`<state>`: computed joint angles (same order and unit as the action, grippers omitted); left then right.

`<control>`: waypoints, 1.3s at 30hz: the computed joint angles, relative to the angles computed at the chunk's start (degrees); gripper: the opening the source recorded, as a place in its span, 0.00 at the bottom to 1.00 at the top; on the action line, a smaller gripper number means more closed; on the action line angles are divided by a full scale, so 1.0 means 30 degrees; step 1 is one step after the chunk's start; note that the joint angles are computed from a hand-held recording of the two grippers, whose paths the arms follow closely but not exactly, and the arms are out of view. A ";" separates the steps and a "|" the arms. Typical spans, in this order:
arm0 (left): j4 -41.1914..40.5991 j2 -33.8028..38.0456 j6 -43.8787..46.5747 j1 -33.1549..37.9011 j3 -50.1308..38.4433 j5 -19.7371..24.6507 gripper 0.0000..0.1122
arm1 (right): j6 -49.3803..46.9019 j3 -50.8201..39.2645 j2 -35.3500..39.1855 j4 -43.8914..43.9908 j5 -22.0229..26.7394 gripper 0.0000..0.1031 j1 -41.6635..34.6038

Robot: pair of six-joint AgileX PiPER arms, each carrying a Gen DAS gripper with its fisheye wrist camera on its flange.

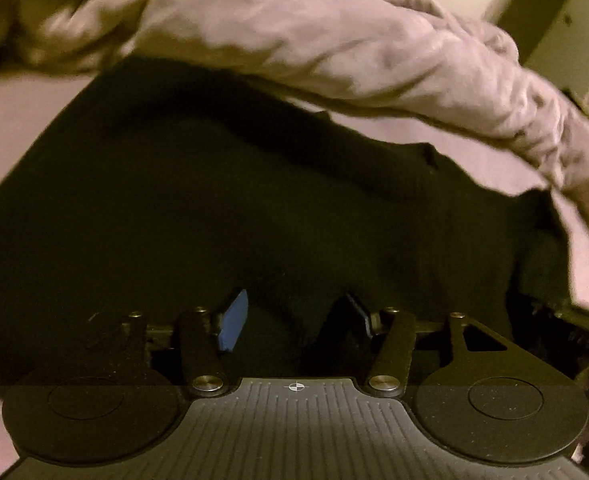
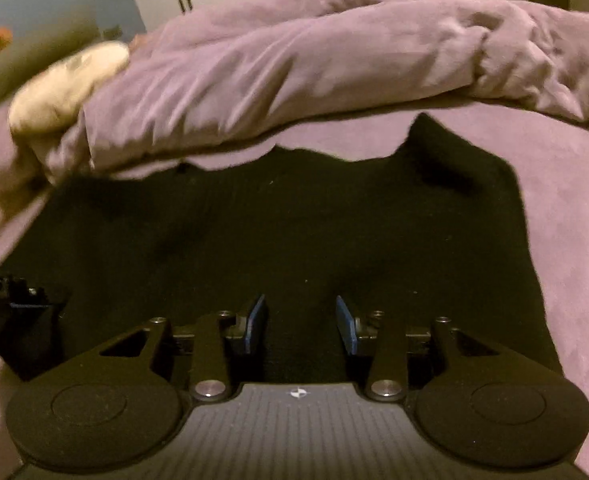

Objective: Fold small clothes

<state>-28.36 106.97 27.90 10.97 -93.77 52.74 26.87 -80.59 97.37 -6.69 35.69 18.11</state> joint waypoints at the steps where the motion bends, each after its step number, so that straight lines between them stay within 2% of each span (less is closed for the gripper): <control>1: 0.0939 0.0215 -0.0533 -0.0643 -0.0041 -0.0788 0.53 | 0.0126 -0.0351 0.0445 -0.0930 -0.0065 0.35 0.0164; 3: 0.2085 0.0809 -0.1671 -0.1225 -0.0461 -0.1712 0.54 | 0.0367 -0.1037 0.1283 -0.2361 0.0018 0.26 0.0107; 5: 0.2292 0.1280 -0.2142 -0.1222 -0.1221 -0.1616 0.54 | 0.0820 -0.1511 0.1793 -0.2287 -0.0013 0.18 -0.0604; 7: 0.2241 0.1133 -0.2595 -0.0995 -0.1701 -0.0720 0.51 | 0.1730 -0.1589 0.1584 -0.1596 0.0183 0.18 -0.1292; 9: 0.1188 0.0336 -0.2049 -0.0369 -0.1109 0.0023 0.52 | 0.3295 -0.0951 0.0405 -0.1551 0.0424 0.18 -0.1375; 13: -0.1279 -0.1252 -0.0154 0.0585 0.0679 0.1308 0.59 | 0.2086 0.2736 -0.3359 0.0082 -0.1130 0.18 -0.0474; 16: -0.1728 -0.1912 -0.0024 -0.0027 0.1707 0.1659 0.64 | 0.1528 0.3959 -0.4221 0.0412 -0.0856 0.19 0.0802; 18: -0.1205 -0.1951 -0.0356 -0.0801 0.2128 0.1267 0.63 | 0.2657 0.4200 -0.3776 -0.0879 -0.0298 0.20 0.1549; 21: -0.0345 -0.1891 -0.1415 -0.1648 0.2022 0.0880 0.60 | 0.4319 0.5401 -0.3747 -0.1724 -0.1799 0.19 0.1409; 25: -0.0642 -0.1312 -0.1885 -0.2085 0.0563 0.0717 0.58 | 0.6669 0.5114 -0.4030 -0.2834 -0.1136 0.20 0.1284; 27: -0.0236 -0.0571 -0.2202 -0.2659 -0.0594 0.1044 0.56 | 0.8007 0.5751 -0.4596 -0.3798 -0.0929 0.20 0.1462; 28: 0.0005 0.0043 -0.2160 -0.2972 -0.1376 0.1599 0.52 | 0.8501 0.6055 -0.4888 -0.4121 -0.0775 0.20 0.1538; 30: 0.1424 0.0648 -0.2619 -0.3834 -0.1679 0.1357 0.49 | 0.8322 0.6808 -0.5441 -0.3606 -0.1332 0.20 0.1204; 34: 0.3346 0.0678 -0.2028 -0.5111 -0.0626 -0.1095 0.54 | 0.7985 0.7146 -0.5262 -0.3528 -0.1966 0.20 0.0884; 35: 0.3564 0.0930 -0.2073 -0.5276 -0.0873 -0.1287 0.54 | 0.7895 0.6966 -0.5031 -0.3553 -0.1958 0.20 0.0794; 39: 0.4751 0.3052 -0.4223 -0.5707 -0.4006 -0.0144 0.57 | 0.6862 0.5833 -0.3659 -0.3440 -0.2350 0.20 -0.0154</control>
